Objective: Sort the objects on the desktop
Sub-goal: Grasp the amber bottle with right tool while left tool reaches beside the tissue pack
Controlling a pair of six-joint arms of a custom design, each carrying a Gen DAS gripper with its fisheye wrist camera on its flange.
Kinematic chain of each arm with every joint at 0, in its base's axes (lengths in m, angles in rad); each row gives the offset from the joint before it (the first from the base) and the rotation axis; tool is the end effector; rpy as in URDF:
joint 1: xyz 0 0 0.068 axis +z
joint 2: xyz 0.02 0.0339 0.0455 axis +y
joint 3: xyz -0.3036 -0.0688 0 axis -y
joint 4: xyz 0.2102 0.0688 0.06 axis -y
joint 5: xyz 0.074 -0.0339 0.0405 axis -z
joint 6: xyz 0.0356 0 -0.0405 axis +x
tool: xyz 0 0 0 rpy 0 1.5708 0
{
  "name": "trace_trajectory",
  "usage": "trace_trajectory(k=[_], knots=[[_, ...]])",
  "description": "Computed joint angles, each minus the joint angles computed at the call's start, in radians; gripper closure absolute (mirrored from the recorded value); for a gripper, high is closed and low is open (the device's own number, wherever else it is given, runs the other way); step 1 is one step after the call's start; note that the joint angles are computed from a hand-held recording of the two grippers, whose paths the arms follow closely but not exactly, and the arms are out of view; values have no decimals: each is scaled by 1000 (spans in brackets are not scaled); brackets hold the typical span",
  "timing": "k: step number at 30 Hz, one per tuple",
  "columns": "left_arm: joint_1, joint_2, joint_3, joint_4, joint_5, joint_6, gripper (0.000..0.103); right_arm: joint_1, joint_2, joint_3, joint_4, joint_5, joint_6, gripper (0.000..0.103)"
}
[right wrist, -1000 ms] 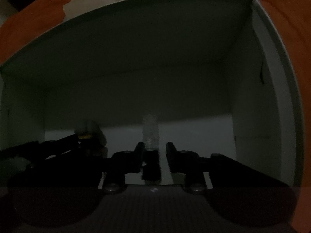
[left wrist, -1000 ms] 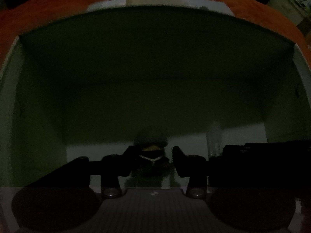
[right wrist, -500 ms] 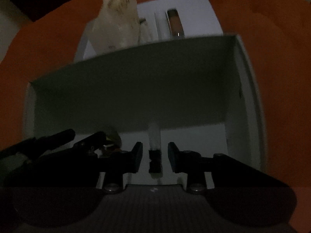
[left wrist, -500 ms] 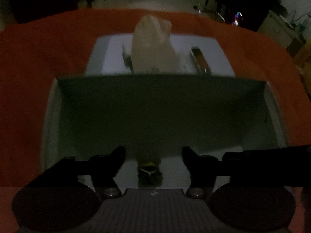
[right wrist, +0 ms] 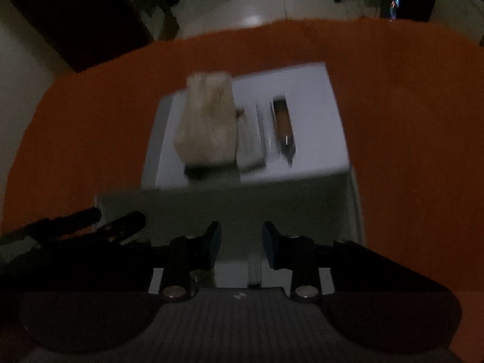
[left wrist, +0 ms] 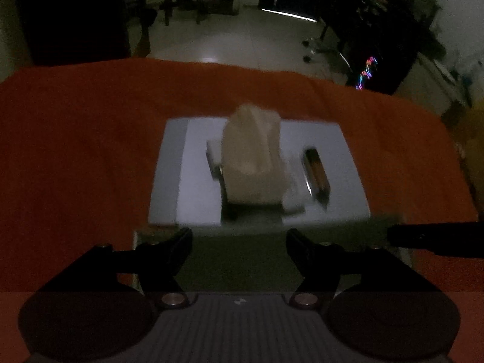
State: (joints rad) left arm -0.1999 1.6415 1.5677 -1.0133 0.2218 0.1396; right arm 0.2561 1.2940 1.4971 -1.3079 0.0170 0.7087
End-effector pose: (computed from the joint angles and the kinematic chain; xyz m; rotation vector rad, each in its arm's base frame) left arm 0.2984 -0.0685 0.3644 0.5191 2.5979 -0.3145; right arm 0.1743 0.0450 0.4088 0.6128 2.6373 0.2777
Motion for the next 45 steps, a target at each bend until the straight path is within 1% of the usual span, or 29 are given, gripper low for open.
trace_trajectory(k=[3,7,10,12,14,16,19,21,24,27,33,42,45], knots=[[14,97,122,-29,6,-2,38,-61,76,98,-17,16,-56,68],[36,195,195,-24,-8,0,38,-160,156,115,33,1,-139,68],[52,280,243,-32,-3,20,38,-189,182,67,87,19,-197,68],[63,328,267,-29,0,0,38,-211,201,35,120,11,-238,68],[83,377,304,-36,29,-35,38,-230,216,-7,157,-2,-269,68],[93,419,337,-37,35,-61,38,-250,232,-43,187,-11,-293,68],[95,459,361,-17,36,-75,38,-279,258,-60,212,-36,-317,68],[92,485,383,-11,35,-84,38,-288,279,-62,225,-32,-335,68],[83,534,433,-40,50,-97,38,-307,309,-59,245,-43,-364,68],[65,558,446,-68,79,-93,38,-333,344,-56,267,-52,-392,68],[12,555,429,-63,110,-86,38,-390,432,-45,292,-81,-449,68],[-39,535,427,-61,177,-95,38,-390,516,-33,318,-76,-481,68],[-53,541,425,-57,174,-100,38,-389,530,-30,320,-70,-483,68]])
